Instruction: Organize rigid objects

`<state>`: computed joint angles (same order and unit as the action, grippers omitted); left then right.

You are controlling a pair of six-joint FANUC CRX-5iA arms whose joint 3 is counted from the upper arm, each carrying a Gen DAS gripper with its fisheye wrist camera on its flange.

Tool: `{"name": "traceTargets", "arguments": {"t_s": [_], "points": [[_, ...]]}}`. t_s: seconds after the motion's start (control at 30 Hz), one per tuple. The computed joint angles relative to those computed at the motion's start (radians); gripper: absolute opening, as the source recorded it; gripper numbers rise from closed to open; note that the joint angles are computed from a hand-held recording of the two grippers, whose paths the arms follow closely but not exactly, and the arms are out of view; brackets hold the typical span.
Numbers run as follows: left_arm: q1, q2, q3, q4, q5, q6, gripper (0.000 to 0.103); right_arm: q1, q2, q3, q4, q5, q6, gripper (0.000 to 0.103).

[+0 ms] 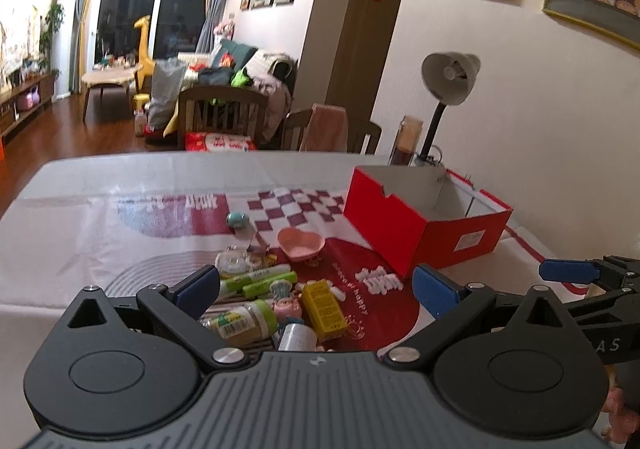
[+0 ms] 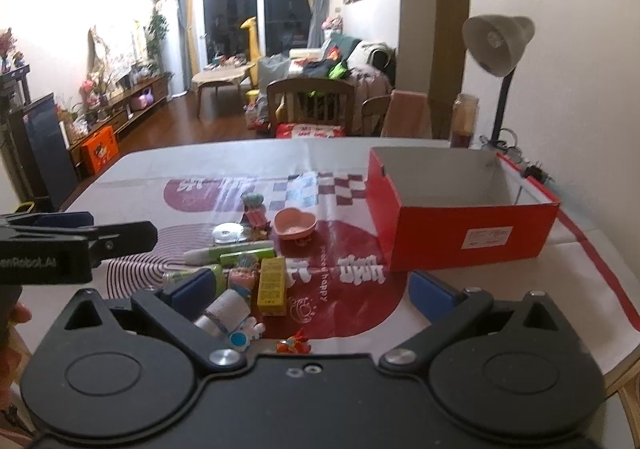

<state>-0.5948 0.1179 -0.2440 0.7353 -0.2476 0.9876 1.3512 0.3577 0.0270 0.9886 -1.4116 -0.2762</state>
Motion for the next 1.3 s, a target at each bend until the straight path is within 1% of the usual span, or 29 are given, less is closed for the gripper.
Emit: {"name": "traceTargets", "arguments": {"t_s": [0.03,0.13,0.2,0.23,0.27,0.3,0.33,0.4,0.43,0.5,0.53,0.6,0.67,0.8,0.83,0.9,1.03,1.07,1.13,1.2,1.23,1.27,1.3], "points": [[0.013,0.013,0.026,-0.046,-0.031,0.046,0.103,-0.005,-0.001,-0.003,-0.003,0.013,0.009,0.102],[0.03,0.05,0.051,-0.022,-0.058,0.014,0.103,-0.026,-0.012,-0.021,-0.019,0.066,0.045,0.102],[0.036,0.069,0.058,-0.052,-0.031,0.023,0.103,-0.039,-0.019,-0.035,-0.042,0.105,0.062,0.101],[0.037,0.08,0.057,-0.039,-0.019,-0.002,0.103,-0.046,-0.022,-0.041,-0.056,0.126,0.074,0.101],[0.037,0.092,0.062,-0.048,-0.015,-0.009,0.103,-0.053,-0.023,-0.048,-0.068,0.145,0.087,0.101],[0.047,0.111,0.09,-0.11,-0.033,0.033,0.103,-0.058,-0.021,-0.052,-0.08,0.156,0.102,0.1],[0.052,0.126,0.105,-0.137,-0.044,0.052,0.103,-0.065,-0.019,-0.055,-0.094,0.167,0.116,0.099],[0.057,0.157,0.12,-0.143,-0.044,0.038,0.103,-0.078,-0.02,-0.072,-0.113,0.202,0.128,0.095],[0.06,0.17,0.129,-0.171,-0.041,0.052,0.103,-0.084,-0.017,-0.075,-0.126,0.209,0.133,0.094],[0.065,0.198,0.155,-0.232,-0.046,0.086,0.103,-0.098,-0.01,-0.08,-0.151,0.238,0.156,0.089],[0.068,0.21,0.164,-0.241,-0.055,0.089,0.103,-0.104,-0.008,-0.083,-0.165,0.25,0.166,0.088],[0.076,0.238,0.199,-0.291,-0.091,0.134,0.103,-0.115,-0.002,-0.084,-0.193,0.275,0.187,0.086],[0.08,0.262,0.223,-0.322,-0.103,0.156,0.103,-0.123,0.005,-0.084,-0.212,0.295,0.205,0.085],[0.081,0.313,0.299,-0.431,-0.155,0.232,0.102,-0.141,0.026,-0.075,-0.247,0.33,0.254,0.082],[0.081,0.322,0.31,-0.441,-0.163,0.235,0.102,-0.145,0.033,-0.069,-0.257,0.332,0.269,0.082],[0.082,0.339,0.327,-0.456,-0.168,0.235,0.102,-0.152,0.041,-0.066,-0.271,0.348,0.287,0.08],[0.082,0.358,0.324,-0.401,-0.158,0.139,0.102,-0.163,0.062,-0.053,-0.287,0.354,0.32,0.077],[0.082,0.363,0.324,-0.391,-0.158,0.122,0.1,-0.165,0.063,-0.051,-0.299,0.358,0.323,0.076],[0.084,0.371,0.327,-0.367,-0.179,0.094,0.088,-0.17,0.065,-0.051,-0.312,0.369,0.328,0.074],[0.085,0.377,0.331,-0.359,-0.193,0.079,0.083,-0.173,0.067,-0.053,-0.317,0.381,0.333,0.073],[0.085,0.38,0.328,-0.344,-0.194,0.053,0.078,-0.174,0.069,-0.052,-0.319,0.382,0.336,0.072],[0.086,0.379,0.323,-0.337,-0.196,0.036,0.077,-0.175,0.074,-0.05,-0.318,0.38,0.34,0.072],[0.083,0.381,0.33,-0.36,-0.199,0.045,0.077,-0.176,0.076,-0.05,-0.313,0.381,0.34,0.072]]}}
